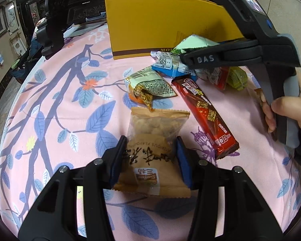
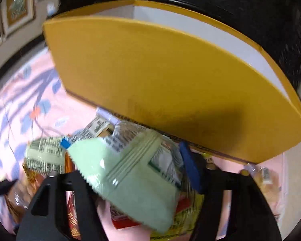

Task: Organize snacks
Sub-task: 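Grasp the pale green bag with the right tool while the left tool holds the peanut bag, then carry both bags over the yellow box and release them inside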

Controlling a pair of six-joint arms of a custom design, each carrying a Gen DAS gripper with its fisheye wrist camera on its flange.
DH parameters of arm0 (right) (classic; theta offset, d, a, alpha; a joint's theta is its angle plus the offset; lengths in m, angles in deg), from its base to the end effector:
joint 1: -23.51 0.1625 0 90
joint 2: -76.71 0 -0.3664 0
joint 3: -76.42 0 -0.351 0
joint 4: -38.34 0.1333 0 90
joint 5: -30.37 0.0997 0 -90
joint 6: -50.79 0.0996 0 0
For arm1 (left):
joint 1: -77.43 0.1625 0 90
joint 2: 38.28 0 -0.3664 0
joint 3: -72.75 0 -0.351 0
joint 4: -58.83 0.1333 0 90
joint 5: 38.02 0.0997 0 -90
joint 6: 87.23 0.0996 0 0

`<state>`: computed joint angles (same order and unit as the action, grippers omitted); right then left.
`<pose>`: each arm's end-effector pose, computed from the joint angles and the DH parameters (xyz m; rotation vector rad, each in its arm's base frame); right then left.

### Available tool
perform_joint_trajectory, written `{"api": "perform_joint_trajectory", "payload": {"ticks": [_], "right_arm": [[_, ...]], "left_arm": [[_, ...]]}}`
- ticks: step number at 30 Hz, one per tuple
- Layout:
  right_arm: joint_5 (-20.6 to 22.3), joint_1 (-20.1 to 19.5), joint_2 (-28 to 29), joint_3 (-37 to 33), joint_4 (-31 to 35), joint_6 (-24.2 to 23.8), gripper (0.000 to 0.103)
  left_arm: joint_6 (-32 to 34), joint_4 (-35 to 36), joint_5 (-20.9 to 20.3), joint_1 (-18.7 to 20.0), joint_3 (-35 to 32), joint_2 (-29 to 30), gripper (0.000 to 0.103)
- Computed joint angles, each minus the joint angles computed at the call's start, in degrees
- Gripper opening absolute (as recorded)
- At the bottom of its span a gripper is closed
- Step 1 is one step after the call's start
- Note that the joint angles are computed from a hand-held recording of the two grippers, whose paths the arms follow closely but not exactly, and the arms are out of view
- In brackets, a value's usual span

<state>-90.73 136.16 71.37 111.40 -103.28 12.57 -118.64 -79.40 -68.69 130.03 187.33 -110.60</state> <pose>0.3814 -0.7015 -0.0188 1.1631 -2.2494 0.3912 -0.1149 -0.5107 0.2354 0.0500 2.2139 -0.8076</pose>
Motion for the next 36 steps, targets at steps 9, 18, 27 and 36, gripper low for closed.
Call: {"api": "perform_joint_trajectory", "payload": {"ticks": [9, 18, 27, 36], "right_arm": [[9.51, -3.04, -24.38, 37.47, -11.03, 3.14, 0.048], [13.02, -5.58, -36.3, 53.59, -25.5, 7.81, 0.048], [14.4, -4.14, -35.8, 53.07, -29.01, 6.25, 0.048], [15.22, -3.55, -35.89, 52.45, -29.35, 6.51, 0.048]], "left_arm": [[2.28, -3.95, -0.83, 0.26, 1.13, -0.38, 0.049], [-0.73, -5.81, -3.54, 0.95, 1.43, -1.87, 0.046], [-2.85, -4.42, 0.39, -2.86, 2.52, -4.39, 0.043], [-0.9, -3.88, 1.89, -6.0, 0.63, -4.43, 0.043]]}}
